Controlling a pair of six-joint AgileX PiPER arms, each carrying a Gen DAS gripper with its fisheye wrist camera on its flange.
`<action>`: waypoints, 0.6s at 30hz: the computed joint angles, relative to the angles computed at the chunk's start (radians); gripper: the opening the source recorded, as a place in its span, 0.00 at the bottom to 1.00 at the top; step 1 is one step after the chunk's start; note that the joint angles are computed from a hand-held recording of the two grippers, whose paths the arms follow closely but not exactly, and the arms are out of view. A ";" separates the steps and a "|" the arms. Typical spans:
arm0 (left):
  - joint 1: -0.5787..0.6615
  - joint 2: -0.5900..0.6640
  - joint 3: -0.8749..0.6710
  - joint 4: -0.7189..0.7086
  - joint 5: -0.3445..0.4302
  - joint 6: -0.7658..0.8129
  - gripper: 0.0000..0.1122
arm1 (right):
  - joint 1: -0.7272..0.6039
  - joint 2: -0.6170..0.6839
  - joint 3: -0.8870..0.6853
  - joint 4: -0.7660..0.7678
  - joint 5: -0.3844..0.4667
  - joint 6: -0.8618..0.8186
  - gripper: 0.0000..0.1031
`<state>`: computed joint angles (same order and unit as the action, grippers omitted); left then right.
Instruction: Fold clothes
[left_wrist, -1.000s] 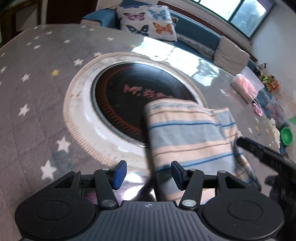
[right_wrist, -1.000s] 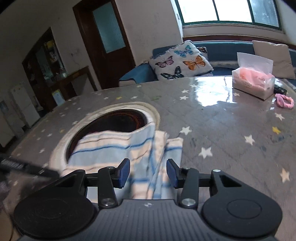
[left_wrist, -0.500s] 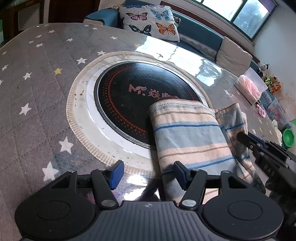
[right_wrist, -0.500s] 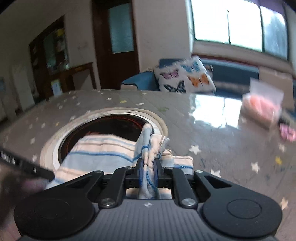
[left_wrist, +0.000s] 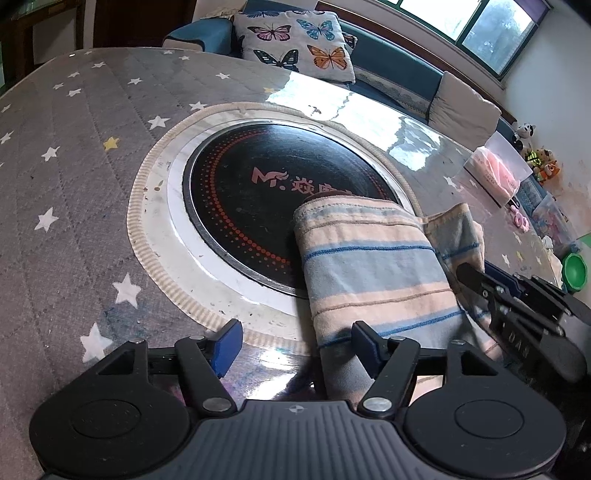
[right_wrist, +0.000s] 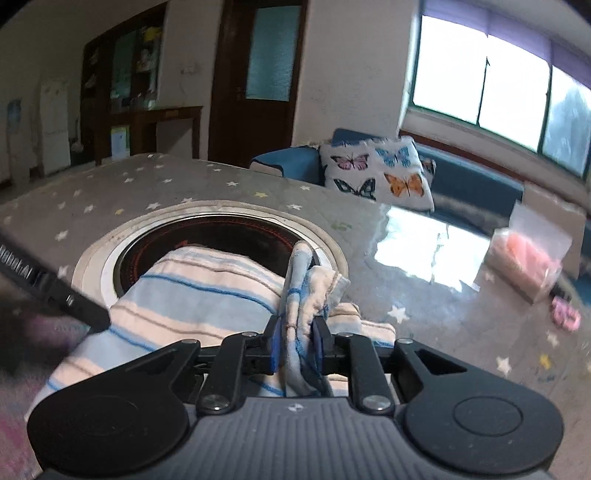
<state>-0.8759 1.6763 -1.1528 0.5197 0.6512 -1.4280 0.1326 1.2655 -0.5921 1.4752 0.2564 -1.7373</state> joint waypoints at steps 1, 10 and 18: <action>0.001 0.003 -0.007 -0.005 0.006 0.007 0.61 | -0.033 0.023 -0.018 -0.023 0.040 0.040 0.14; 0.008 0.015 -0.025 -0.004 0.010 0.020 0.62 | -0.338 0.055 -0.076 -0.015 0.369 0.243 0.07; 0.009 0.014 -0.022 0.001 0.016 0.022 0.62 | -0.348 0.070 0.002 0.172 0.303 0.116 0.07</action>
